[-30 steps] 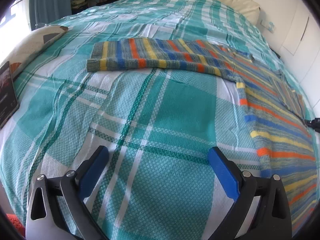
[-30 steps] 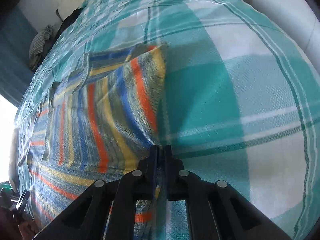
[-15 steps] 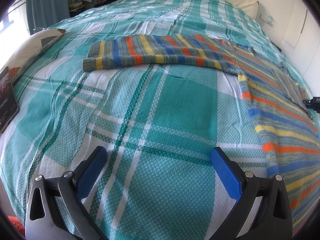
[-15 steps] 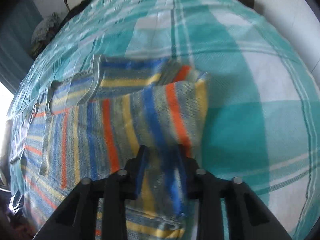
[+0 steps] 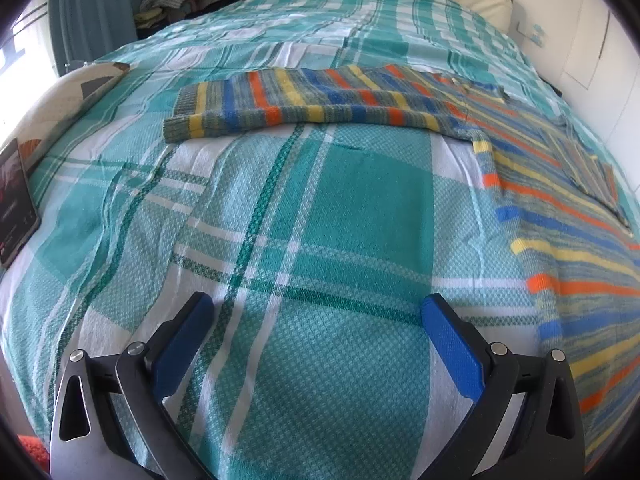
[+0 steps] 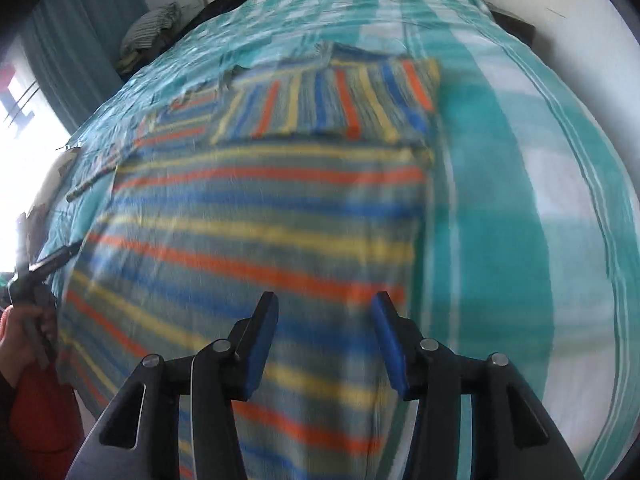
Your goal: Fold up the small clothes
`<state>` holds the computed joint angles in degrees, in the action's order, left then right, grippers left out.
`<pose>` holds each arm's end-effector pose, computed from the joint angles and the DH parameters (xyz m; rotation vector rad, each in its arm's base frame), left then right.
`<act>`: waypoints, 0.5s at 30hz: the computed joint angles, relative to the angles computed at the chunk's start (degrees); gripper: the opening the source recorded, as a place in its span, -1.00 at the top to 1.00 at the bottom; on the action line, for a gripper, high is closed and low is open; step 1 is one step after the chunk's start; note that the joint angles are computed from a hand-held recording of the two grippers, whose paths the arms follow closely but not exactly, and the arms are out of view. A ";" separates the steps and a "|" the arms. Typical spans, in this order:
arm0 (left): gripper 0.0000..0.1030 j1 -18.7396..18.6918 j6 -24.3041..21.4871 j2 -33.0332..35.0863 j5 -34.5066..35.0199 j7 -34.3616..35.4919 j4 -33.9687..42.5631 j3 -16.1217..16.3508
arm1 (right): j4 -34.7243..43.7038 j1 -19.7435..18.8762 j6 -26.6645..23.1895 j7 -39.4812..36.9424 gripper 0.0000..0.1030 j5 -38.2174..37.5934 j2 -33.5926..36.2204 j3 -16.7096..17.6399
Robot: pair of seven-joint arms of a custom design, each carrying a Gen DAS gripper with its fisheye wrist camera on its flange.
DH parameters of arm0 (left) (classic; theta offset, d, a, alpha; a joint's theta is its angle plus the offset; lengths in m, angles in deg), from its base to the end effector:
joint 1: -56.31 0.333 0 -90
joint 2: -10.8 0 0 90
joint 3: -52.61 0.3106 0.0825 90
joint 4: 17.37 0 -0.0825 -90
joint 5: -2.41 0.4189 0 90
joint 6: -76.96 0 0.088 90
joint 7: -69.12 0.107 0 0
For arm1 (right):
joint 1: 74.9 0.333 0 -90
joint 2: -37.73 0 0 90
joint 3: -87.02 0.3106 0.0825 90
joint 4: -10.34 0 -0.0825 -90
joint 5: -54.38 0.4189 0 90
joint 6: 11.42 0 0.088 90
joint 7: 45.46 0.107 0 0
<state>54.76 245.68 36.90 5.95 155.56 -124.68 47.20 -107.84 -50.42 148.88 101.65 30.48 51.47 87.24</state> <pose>0.7004 -0.0836 0.3126 -1.8006 1.9768 -0.6633 0.5793 0.2872 0.3414 -1.6701 2.0582 -0.3626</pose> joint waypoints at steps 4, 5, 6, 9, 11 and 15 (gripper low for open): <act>-0.99 2.43 0.23 -0.70 -2.38 2.81 -1.15 -2.54 | -7.80 6.85 -2.15 27.35 0.00 -22.24 -7.76 -4.24; -0.99 2.27 0.48 -0.79 -2.48 2.90 -1.35 -2.39 | -8.78 7.08 -3.08 32.35 -0.05 -26.17 -9.33 -3.86; -0.99 1.83 0.79 -0.84 -2.34 2.68 -1.52 -1.96 | -9.45 7.08 -3.84 36.38 -0.16 -29.30 -10.47 -3.16; -0.99 0.25 1.71 -1.20 -1.25 1.31 -2.27 -0.29 | -7.88 5.95 -5.38 35.17 -0.21 -31.96 -10.11 -0.40; -0.99 -0.18 2.09 -1.64 -0.74 0.70 -2.99 0.19 | -6.41 5.06 -7.20 31.84 -0.21 -32.27 -9.08 1.50; -0.99 -0.67 3.33 -2.61 0.32 0.03 -4.83 0.82 | -5.26 2.74 -4.50 28.88 -0.21 -30.54 -6.95 3.62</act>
<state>54.09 249.01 34.29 6.26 155.60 -129.52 48.02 -113.10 -47.68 144.38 130.53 -0.07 44.52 90.85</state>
